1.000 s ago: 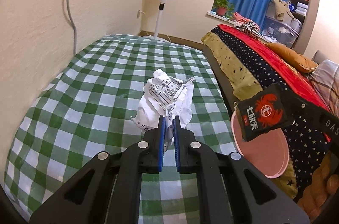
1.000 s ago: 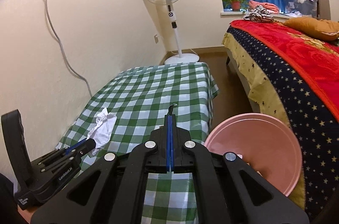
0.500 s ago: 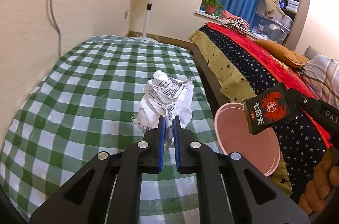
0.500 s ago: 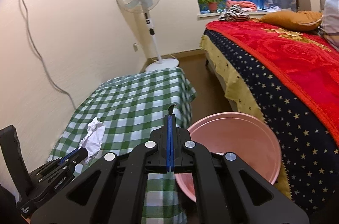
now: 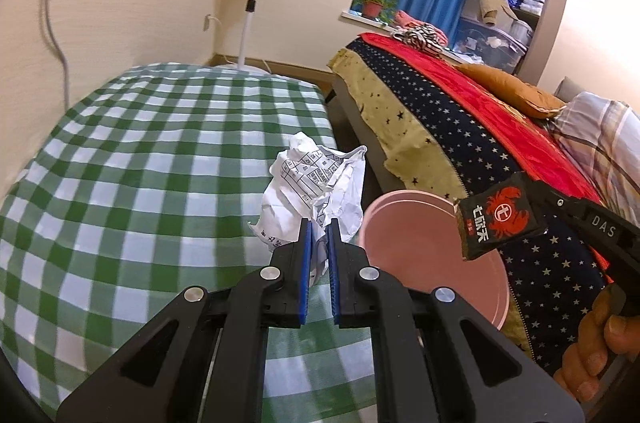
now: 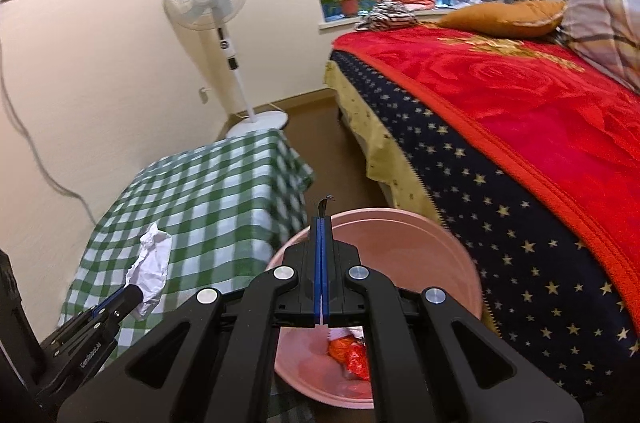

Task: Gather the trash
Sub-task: 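Carry the snack packet and printed paper over the pink bin with both tools, then open both tools to drop the packet and paper into the pink bin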

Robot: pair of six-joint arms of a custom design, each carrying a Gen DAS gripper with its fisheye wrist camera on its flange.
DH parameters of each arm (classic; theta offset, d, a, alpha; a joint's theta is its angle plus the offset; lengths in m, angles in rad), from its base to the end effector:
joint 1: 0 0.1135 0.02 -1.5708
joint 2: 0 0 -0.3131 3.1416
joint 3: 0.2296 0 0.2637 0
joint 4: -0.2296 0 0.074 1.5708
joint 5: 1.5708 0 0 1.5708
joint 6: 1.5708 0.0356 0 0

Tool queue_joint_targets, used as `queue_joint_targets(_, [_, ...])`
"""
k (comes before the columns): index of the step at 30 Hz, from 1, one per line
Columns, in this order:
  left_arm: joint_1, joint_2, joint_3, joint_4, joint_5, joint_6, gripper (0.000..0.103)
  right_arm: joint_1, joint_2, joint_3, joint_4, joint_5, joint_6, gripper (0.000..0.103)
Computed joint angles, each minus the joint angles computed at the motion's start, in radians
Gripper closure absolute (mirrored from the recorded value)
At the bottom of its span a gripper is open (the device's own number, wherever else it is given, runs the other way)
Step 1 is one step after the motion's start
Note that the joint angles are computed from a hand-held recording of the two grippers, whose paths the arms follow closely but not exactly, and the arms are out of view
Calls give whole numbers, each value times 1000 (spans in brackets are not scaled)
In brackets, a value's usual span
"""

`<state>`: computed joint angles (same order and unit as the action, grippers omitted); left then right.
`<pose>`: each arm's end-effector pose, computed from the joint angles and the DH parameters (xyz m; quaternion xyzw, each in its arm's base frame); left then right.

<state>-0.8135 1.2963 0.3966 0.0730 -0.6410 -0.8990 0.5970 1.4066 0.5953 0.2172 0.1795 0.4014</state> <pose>0.1606 -0.1389 0.1757 -0.1522 0.8784 -0.0683 0.4478 0.2347 0.1519 0.2165 -0.0440 0.8795 0.1542 0.4482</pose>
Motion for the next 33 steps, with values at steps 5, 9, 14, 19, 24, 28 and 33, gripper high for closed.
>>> queue_joint_targets(5, [1,101,42,78,29,35,95,-37,18,7,-1,7,14,103])
queue_joint_targets(9, [9,167,68,141,60,56,95,-57,34,7,6,8,4,103])
queue_joint_targets(14, [23,243,100,210,99,81,95,-89,45,11,5,7,0,103])
queue_joint_targets(19, [34,315,131,262,137,104,95,-98,57,18,-1,20,-5,103])
queue_joint_targets(24, [54,369,148,315,175,113,95,-113,58,23,-14,25,-15,103])
queue_joint_targets(28, [65,399,162,338,204,117,95,-127,61,22,-20,23,-15,103])
queue_joint_targets(33, [84,426,177,367,282,160,90,-135,83,48,-72,15,-9,100])
